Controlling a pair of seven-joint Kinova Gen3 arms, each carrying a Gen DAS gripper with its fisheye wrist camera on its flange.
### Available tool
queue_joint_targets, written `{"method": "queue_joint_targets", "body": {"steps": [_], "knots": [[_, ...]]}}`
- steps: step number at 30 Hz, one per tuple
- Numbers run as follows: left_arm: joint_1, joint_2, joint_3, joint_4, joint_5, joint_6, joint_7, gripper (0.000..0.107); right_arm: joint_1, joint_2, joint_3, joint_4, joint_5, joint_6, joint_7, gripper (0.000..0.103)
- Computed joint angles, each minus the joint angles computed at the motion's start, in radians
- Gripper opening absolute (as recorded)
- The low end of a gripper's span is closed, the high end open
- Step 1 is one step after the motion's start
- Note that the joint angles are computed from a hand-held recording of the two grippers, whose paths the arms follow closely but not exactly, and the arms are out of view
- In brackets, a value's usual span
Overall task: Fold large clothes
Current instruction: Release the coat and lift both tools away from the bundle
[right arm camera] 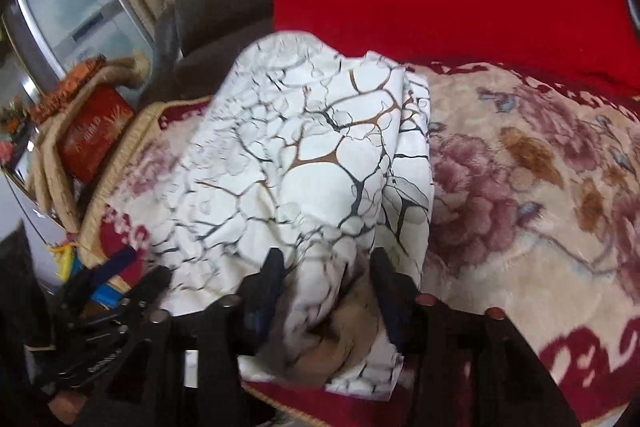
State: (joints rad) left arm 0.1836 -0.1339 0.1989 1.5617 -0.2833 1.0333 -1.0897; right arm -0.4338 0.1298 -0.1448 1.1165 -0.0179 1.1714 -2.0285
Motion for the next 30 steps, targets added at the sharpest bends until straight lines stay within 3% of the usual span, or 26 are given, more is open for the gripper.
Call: {"method": "queue_joint_targets", "body": {"steps": [7,21,28,30], "knots": [[0.038,-0.036,0.128,-0.066,-0.197,0.187,0.152,0.075,-0.008,-0.119,-0.025,0.033,0.024,-0.011,-0.030,0.053],[0.017,-0.114,0.301,-0.175,-0.346,0.379,0.234,0.075,-0.020,-0.241,-0.121,0.018,0.107,0.038,-0.103,0.055],[-0.019,-0.087,0.470,-0.272,-0.497,0.572,0.290,0.075,-0.012,-0.284,-0.168,-0.003,0.142,0.072,-0.130,0.060],[-0.015,-0.075,0.517,-0.303,-0.553,0.629,0.304,0.075,-0.005,-0.301,-0.189,-0.007,0.164,0.077,-0.144,0.066]]}}
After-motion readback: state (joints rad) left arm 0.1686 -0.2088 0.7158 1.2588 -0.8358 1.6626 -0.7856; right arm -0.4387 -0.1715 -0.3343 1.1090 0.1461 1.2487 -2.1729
